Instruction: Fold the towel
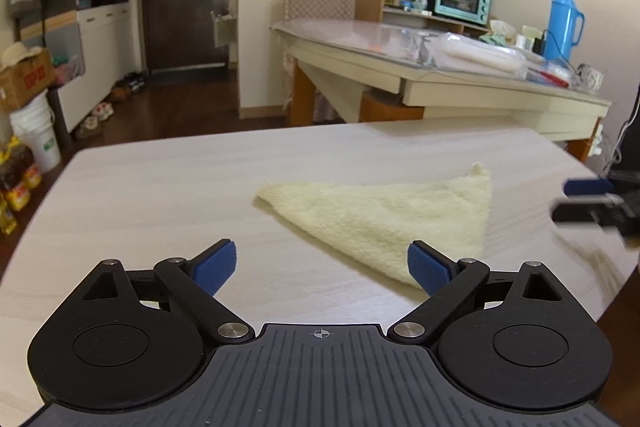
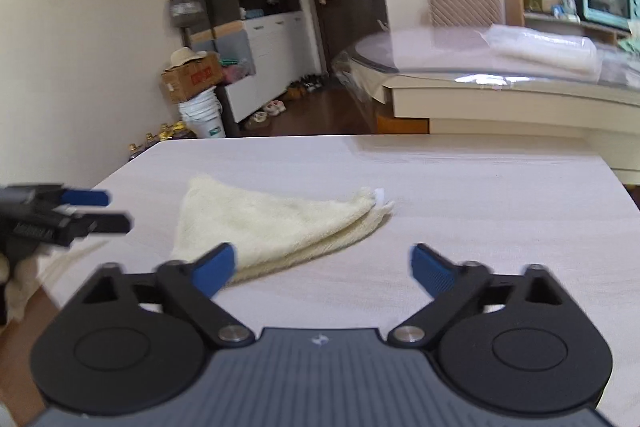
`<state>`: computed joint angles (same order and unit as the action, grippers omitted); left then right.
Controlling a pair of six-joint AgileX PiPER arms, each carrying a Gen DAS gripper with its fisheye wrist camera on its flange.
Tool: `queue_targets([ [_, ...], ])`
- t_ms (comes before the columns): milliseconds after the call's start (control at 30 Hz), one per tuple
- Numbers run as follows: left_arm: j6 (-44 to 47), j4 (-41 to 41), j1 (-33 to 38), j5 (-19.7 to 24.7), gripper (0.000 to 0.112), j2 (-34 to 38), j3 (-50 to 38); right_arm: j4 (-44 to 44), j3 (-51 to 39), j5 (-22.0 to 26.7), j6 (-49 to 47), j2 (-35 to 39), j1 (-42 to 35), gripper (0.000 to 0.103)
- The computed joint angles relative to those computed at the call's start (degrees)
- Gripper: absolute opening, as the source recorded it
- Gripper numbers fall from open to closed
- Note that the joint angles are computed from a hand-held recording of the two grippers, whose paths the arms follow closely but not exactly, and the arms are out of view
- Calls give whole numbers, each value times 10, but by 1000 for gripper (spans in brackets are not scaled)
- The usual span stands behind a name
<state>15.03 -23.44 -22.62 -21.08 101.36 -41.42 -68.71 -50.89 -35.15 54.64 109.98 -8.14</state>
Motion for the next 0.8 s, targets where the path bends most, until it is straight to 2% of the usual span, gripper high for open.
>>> queue_targets([
  [167,28,5,21,22,96,1,-14,-84,-109,39,139,64,29,64],
  [267,15,32,38,41,96,-1,-22,-122,-152,54,194,92,43,51],
  [533,-51,112,64,49,96,6,-29,-166,-197,75,257,123,57,39],
  [567,-53,113,64,48,96,8,-29,-164,-198,80,254,123,60,30],
  [600,-56,114,65,47,96,10,-30,-154,-197,86,244,122,62,15],
  [667,-64,122,68,46,96,11,-28,-131,-189,92,220,117,64,11],
  [800,-63,125,73,48,96,5,-23,-33,-145,87,105,86,67,9],
])
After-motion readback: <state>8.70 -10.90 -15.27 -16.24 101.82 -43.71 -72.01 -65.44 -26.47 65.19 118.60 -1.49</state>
